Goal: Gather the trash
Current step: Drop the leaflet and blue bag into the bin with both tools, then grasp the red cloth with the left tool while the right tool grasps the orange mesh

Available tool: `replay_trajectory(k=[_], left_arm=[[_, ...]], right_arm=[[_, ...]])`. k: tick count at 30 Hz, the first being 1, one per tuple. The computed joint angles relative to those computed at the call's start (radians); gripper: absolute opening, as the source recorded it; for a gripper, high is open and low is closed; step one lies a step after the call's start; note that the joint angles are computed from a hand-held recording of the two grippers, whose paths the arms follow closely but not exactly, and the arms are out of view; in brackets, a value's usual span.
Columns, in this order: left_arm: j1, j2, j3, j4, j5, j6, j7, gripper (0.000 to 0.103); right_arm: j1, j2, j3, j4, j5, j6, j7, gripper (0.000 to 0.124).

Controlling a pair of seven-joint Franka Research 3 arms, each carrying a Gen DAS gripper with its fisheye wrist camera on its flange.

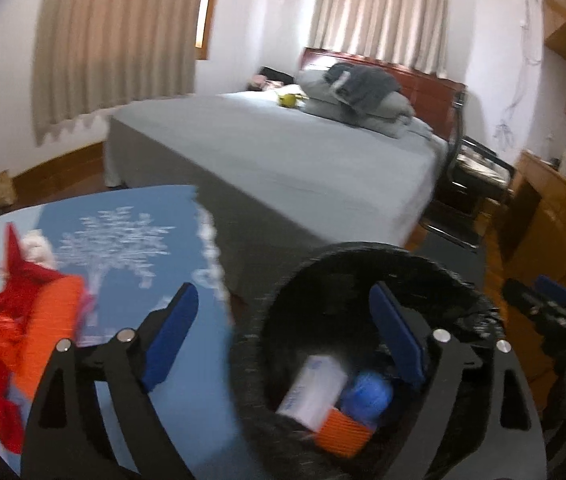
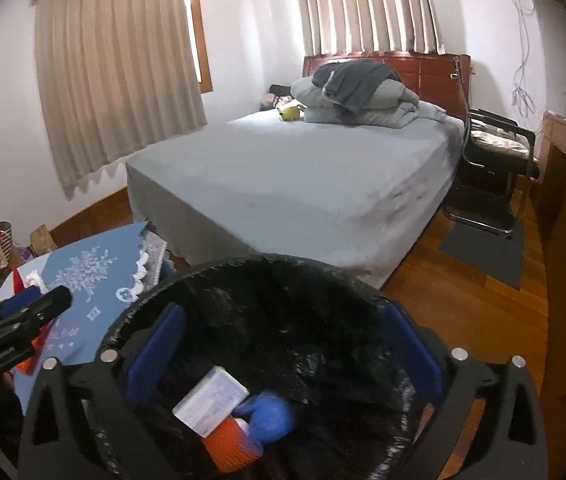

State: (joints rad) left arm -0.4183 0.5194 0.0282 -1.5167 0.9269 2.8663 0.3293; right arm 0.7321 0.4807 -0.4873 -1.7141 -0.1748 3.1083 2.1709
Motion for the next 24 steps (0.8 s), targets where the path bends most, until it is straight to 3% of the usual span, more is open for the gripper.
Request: replay_trajectory(k=[4, 10, 19, 24], left_arm=[[-0.014, -0.087, 0.053, -0.099, 0.100, -0.048, -0.125, 0.086], [0.016, -0.229, 0.058, -0.257, 0.249, -0.176, -0.285, 0.086], [0.134, -0.419, 0.002, -0.514, 0.286, -0.333, -0.402, 0.086], [0.216, -0.468, -0.039, -0.603, 0.243, -0.335, -0.421, 0.081]], right_arm=[[-0.077, 0.023, 0.117, 0.060, 0.032, -0.011, -0.064, 0.098], [-0.167, 0.091, 0.295, 0.187, 0.098, -0.031, -0.206, 0.098], [-0.182, 0.246, 0.462, 0.433, 0.190, -0.105, -0.410, 0.098], [-0.162, 0.332, 0.497, 0.562, 0.222, -0.162, -0.487, 0.098]])
